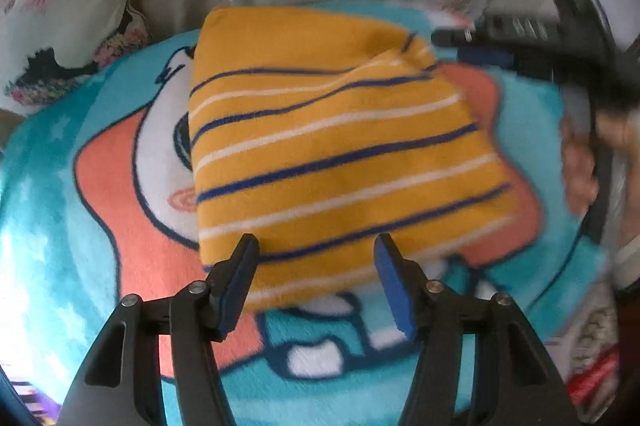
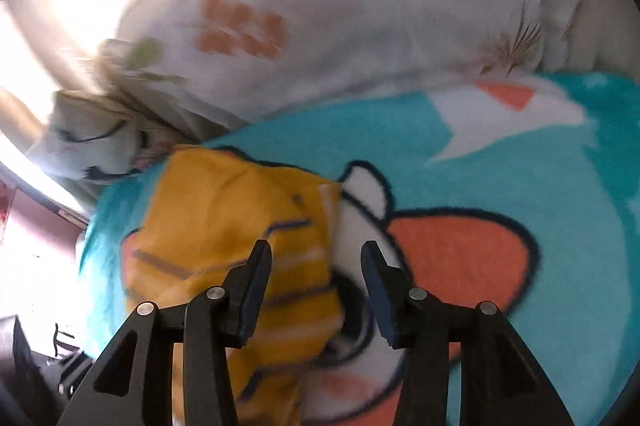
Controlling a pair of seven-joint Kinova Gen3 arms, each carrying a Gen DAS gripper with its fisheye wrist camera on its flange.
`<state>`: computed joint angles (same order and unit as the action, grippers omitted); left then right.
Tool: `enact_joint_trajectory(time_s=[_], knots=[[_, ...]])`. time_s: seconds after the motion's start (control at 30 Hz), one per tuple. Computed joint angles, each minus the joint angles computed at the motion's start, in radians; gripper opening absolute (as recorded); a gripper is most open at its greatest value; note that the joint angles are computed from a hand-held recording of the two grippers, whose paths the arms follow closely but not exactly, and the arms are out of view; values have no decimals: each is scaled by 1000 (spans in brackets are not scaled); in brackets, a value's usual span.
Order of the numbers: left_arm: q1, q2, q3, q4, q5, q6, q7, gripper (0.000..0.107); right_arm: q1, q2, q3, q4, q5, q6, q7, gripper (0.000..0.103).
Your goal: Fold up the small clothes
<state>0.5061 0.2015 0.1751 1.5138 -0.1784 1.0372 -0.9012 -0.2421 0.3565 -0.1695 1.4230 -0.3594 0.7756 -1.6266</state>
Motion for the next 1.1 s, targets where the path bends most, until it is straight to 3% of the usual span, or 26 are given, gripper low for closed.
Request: enact_joint_trajectory(time_s=[0.1,0.2,0.3,0.4,0.53,0.6,0.67,0.77,0.83,1.0,1.1], knots=[[-17,-66,-34,47,34,-52,10,59,100,-85,-110,109,-122,-38,102,52],[-60,-62,-24,47,4,-70,67,59,80,-96,-114,165,-208,-26,176,53],[-63,-48,-33,33,-35,-69,138,59,42,-40,-88,184,-273,54,213,6],[-79,-44,-33,47,-29,-89,154,60,79,-52,-79,278,-342,61,221,6],[-85,8,-24,57,1,-65,119,65,244,-55,-181,367,-452,60,269,3],[-72,-2,-35,87,-8,-92,151,73,243,-95,-162,364,-418,75,274,10],[-81,-16,-35,104,16,-100,151,74,168,-153,-94,348,-337,66,248,16],[-92,-46,-28,130,43,-104,142,74,29,-223,21,320,-215,23,197,16],[-80,-74,-20,142,27,-96,169,73,-14,-227,41,286,-152,-7,150,17],[-47,-148,4,170,-49,-83,297,73,-45,-121,3,151,-49,-72,68,19],[-41,-170,36,174,-121,-42,370,73,-67,2,7,31,-26,-26,22,27]])
